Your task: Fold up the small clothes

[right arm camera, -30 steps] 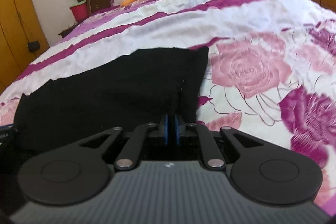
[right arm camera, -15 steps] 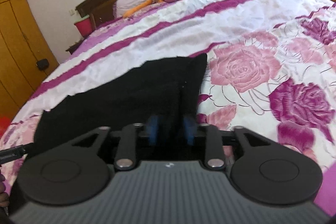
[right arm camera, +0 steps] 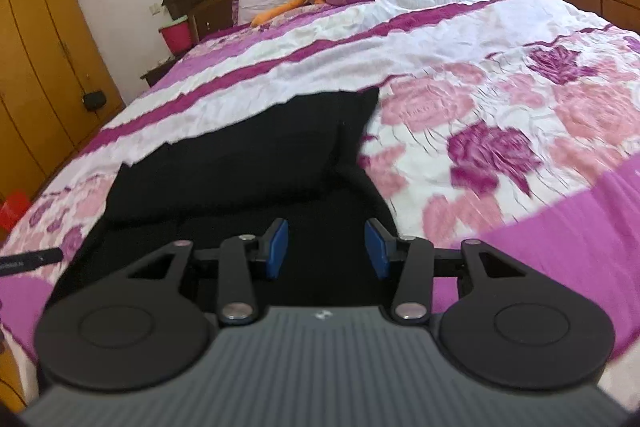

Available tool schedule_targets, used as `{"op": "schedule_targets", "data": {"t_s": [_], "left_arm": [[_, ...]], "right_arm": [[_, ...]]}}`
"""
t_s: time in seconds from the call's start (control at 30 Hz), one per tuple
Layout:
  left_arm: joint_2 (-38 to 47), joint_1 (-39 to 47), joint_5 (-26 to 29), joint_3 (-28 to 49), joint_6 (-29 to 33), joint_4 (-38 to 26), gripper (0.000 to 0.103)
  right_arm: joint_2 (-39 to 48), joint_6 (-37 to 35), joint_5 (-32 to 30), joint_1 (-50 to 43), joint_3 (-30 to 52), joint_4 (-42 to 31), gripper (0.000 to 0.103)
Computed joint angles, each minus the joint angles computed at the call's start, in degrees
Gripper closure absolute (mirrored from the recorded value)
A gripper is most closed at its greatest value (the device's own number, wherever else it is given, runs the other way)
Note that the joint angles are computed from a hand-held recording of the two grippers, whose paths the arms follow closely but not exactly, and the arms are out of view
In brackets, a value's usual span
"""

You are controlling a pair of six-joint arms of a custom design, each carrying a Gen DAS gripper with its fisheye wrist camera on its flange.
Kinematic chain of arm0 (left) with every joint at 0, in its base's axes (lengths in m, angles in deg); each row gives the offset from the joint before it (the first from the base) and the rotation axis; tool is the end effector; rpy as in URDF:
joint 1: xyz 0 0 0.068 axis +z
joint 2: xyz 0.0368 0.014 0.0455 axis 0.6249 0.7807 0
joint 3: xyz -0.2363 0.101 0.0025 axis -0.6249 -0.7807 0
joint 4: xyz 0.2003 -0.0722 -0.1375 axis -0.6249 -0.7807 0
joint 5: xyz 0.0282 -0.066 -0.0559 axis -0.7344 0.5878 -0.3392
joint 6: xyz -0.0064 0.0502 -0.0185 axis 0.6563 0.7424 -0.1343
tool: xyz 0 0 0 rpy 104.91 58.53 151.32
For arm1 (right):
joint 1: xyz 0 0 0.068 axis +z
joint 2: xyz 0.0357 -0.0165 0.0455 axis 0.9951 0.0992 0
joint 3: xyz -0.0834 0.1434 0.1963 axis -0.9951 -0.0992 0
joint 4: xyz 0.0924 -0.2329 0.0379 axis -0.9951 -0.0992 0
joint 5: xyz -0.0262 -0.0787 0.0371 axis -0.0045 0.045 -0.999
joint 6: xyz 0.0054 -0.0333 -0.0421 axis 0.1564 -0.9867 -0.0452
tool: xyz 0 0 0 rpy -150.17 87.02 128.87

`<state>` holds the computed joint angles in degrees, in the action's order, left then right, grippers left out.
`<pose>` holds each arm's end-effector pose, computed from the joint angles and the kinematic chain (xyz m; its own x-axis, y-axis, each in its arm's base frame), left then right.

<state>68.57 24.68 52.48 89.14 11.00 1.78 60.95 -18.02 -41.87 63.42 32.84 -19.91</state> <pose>0.2365 -0.0410 0.2092 -0.5813 -0.2823 -0.7632 -0.4369 0.8995 0.0000 0.3934 -0.1230 0.1841 -0.6231 -0.0159 -0.7820 -0.4022 0.8640 0.3029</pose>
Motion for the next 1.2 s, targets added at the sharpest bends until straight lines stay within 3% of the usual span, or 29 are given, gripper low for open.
{"op": "schedule_targets", "data": {"t_s": [0.3, 0.53, 0.87, 1.03, 1.2], "left_arm": [[-9.28, -5.34, 0.04, -6.61, -7.92, -6.80, 0.038], [-15.02, -8.90, 3.72, -12.01, -14.20, -8.78, 0.038], [-21.04, -11.96, 12.42, -19.42, -18.01, -5.39, 0.038], [-20.15, -16.35, 11.07, -20.90, -18.98, -2.66, 0.038], [-18.01, -16.46, 14.47, -22.73, -17.92, 3.34, 0.038]], "right_arm": [[-3.04, -6.28, -1.35, -5.27, -5.76, -4.04, 0.057], [-3.61, -12.80, -2.24, -8.43, -7.84, -9.48, 0.057], [-1.53, -22.98, -5.94, -11.48, -7.73, -20.54, 0.057], [-1.14, -26.39, -7.60, -12.55, -7.98, -23.81, 0.057], [-1.15, -30.75, -7.95, -12.78, -7.90, -26.86, 0.057]]}}
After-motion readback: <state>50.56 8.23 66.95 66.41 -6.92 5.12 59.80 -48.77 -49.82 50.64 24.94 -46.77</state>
